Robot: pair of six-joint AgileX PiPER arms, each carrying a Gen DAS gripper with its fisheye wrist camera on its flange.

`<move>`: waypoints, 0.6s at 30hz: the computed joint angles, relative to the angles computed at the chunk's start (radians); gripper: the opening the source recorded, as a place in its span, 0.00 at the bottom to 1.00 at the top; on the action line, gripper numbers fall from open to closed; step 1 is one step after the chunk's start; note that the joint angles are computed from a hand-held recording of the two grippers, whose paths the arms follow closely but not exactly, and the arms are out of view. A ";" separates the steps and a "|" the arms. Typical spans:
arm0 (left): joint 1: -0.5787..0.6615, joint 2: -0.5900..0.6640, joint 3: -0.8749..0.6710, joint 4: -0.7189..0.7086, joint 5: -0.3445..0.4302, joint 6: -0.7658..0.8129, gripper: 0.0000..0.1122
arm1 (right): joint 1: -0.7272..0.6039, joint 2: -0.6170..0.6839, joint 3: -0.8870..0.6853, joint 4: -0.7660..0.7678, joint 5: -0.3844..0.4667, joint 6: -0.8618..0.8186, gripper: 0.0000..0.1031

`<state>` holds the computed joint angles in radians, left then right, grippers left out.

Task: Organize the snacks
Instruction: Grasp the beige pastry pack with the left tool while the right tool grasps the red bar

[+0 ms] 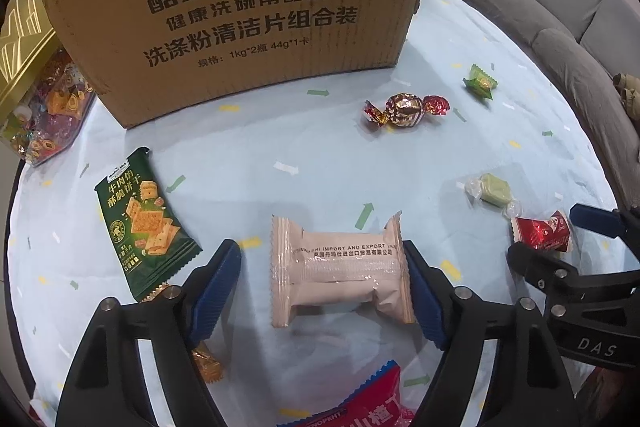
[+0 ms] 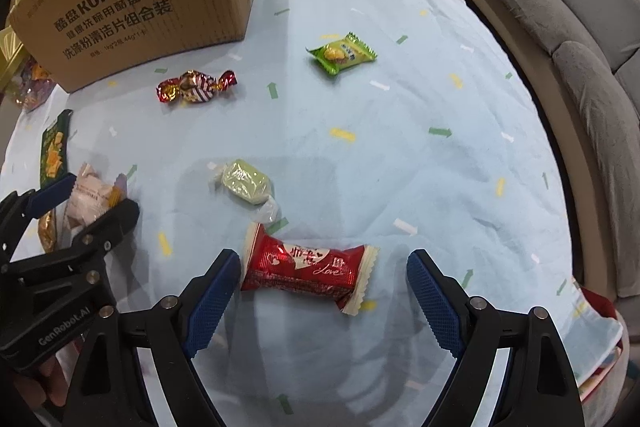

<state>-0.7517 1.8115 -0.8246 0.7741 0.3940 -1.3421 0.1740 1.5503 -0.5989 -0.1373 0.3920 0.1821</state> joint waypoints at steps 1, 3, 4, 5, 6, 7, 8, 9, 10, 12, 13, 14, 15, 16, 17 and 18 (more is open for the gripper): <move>-0.002 -0.001 0.001 0.008 0.001 -0.009 0.66 | -0.005 -0.002 0.005 0.020 -0.003 -0.019 0.79; -0.006 -0.003 0.006 0.024 -0.002 -0.026 0.60 | -0.021 -0.005 0.008 0.072 -0.005 -0.076 0.75; -0.005 -0.006 0.008 0.027 -0.005 -0.027 0.56 | -0.028 -0.004 0.010 0.082 -0.010 -0.092 0.71; -0.004 -0.015 0.019 0.034 -0.010 -0.030 0.54 | -0.032 -0.007 0.012 0.102 -0.013 -0.116 0.67; -0.002 -0.016 0.014 0.023 -0.007 -0.016 0.50 | -0.034 -0.011 0.015 0.115 -0.013 -0.132 0.65; -0.001 -0.019 0.016 0.022 -0.011 -0.014 0.48 | -0.032 -0.016 0.017 0.116 -0.012 -0.135 0.63; 0.001 -0.020 0.015 0.015 -0.013 -0.007 0.47 | -0.028 -0.018 0.019 0.110 -0.014 -0.129 0.61; 0.001 -0.021 0.017 0.016 -0.015 -0.008 0.45 | -0.031 -0.020 0.021 0.125 -0.015 -0.148 0.59; 0.000 -0.023 0.018 0.019 -0.016 -0.009 0.44 | -0.034 -0.023 0.022 0.143 -0.017 -0.165 0.54; 0.003 -0.032 0.023 0.014 -0.015 0.003 0.42 | -0.034 -0.027 0.025 0.153 -0.016 -0.178 0.52; 0.002 -0.036 0.025 0.016 -0.016 0.002 0.42 | -0.036 -0.029 0.027 0.160 -0.017 -0.187 0.50; 0.008 -0.045 0.033 0.014 -0.020 0.007 0.41 | -0.040 -0.030 0.025 0.170 -0.014 -0.200 0.49; 0.003 -0.037 0.022 0.014 -0.015 0.001 0.41 | -0.042 -0.030 0.023 0.176 -0.012 -0.206 0.49; 0.001 -0.043 0.025 0.021 -0.014 -0.007 0.41 | -0.046 -0.033 0.024 0.184 -0.010 -0.215 0.49; 0.000 -0.047 0.027 0.023 -0.012 -0.009 0.41 | -0.048 -0.036 0.025 0.191 -0.008 -0.223 0.48; -0.001 -0.054 0.029 0.025 -0.008 -0.010 0.41 | -0.049 -0.043 0.028 0.192 -0.004 -0.225 0.48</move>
